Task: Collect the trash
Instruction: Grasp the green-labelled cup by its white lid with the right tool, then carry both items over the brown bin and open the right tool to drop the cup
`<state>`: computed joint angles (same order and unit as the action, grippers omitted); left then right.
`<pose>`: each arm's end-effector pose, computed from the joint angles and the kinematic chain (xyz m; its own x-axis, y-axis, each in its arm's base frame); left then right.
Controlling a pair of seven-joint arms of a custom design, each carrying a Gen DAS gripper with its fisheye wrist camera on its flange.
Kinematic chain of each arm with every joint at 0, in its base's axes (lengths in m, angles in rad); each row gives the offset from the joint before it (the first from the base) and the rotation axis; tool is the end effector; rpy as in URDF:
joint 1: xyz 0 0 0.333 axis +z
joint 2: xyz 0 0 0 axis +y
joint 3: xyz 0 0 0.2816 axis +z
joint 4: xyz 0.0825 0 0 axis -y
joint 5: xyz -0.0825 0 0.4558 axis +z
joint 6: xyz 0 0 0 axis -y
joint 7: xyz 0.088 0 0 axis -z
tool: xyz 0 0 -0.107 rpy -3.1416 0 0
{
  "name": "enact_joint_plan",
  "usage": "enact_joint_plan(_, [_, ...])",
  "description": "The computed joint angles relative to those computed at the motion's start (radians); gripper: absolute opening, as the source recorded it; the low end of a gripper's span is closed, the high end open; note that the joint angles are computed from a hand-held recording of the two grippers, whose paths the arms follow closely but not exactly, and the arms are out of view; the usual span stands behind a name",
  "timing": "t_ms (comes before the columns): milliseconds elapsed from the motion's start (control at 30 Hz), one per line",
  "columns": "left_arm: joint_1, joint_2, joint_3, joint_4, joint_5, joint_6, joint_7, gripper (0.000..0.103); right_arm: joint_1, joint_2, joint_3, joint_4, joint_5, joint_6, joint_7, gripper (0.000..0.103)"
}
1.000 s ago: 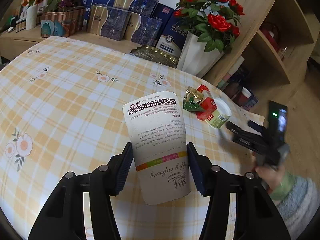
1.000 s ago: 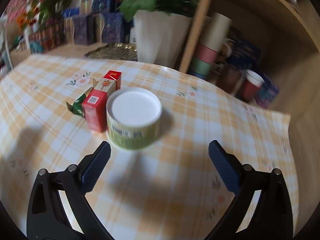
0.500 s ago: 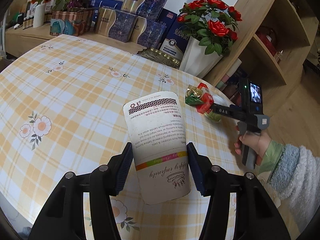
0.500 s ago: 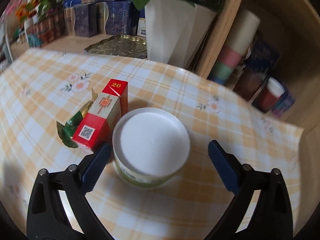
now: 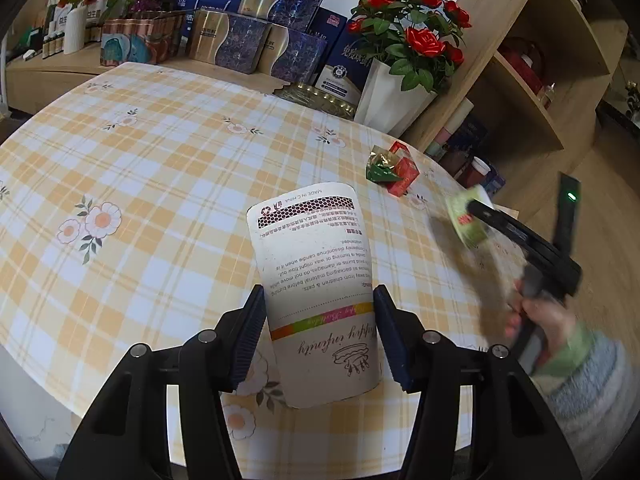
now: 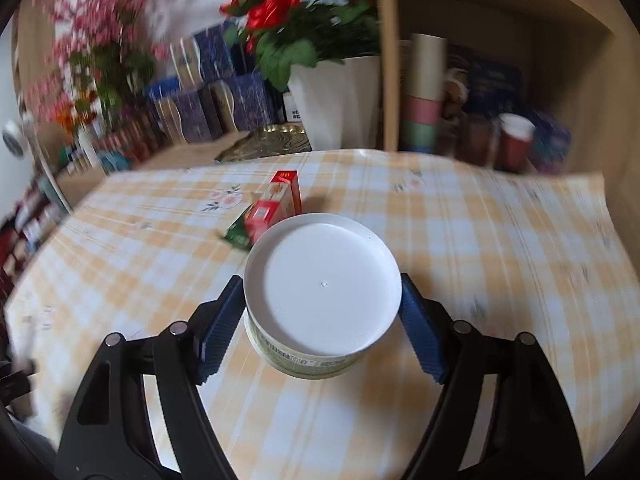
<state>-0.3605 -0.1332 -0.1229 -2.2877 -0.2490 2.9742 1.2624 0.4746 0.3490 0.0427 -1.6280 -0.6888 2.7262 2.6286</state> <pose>0.5452 -0.2681 0.4299 -0.1031 -0.9125 0.3959 -0.7651 -0.1815 -0.6177 0.6498 0.3930 0.4394 0.0494 -0.9870 -0.1529 -0.6639 0.0819 -0.7434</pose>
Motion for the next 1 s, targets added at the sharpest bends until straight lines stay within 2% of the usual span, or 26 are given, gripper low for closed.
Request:
enact_joint_plan(33, [-0.001, -0.009, -0.001, -0.008, -0.001, -0.001, 0.0, 0.053, 0.023, -0.041, -0.023, -0.052, -0.008, 0.013, 0.031, 0.075])
enact_joint_plan(100, [-0.017, -0.027, 0.007, -0.023, -0.022, -0.007, 0.017, 0.053, 0.026, -0.148, -0.01, -0.177, -0.076, 0.008, 0.123, 0.075])
enact_joint_plan(267, [-0.06, -0.077, 0.026, -0.053, -0.041, -0.024, 0.046, 0.053, 0.005, -0.352, 0.057, -0.391, -0.131, -0.029, 0.237, 0.075])
enact_joint_plan(533, [-0.129, -0.197, 0.055, -0.126, -0.029, -0.044, 0.051, 0.053, -0.015, -0.572, 0.164, -0.592, -0.112, -0.092, 0.32, 0.075])
enact_joint_plan(733, [-0.174, -0.311, 0.077, -0.212, 0.042, -0.049, -0.008, 0.054, 0.012, -0.634, 0.207, -0.644, -0.056, -0.103, 0.292, 0.075])
enact_joint_plan(1000, [-0.221, -0.455, 0.107, -0.323, 0.137, -0.064, -0.098, 0.054, 0.089, -0.618, 0.226, -0.644, 0.056, -0.104, 0.179, 0.076])
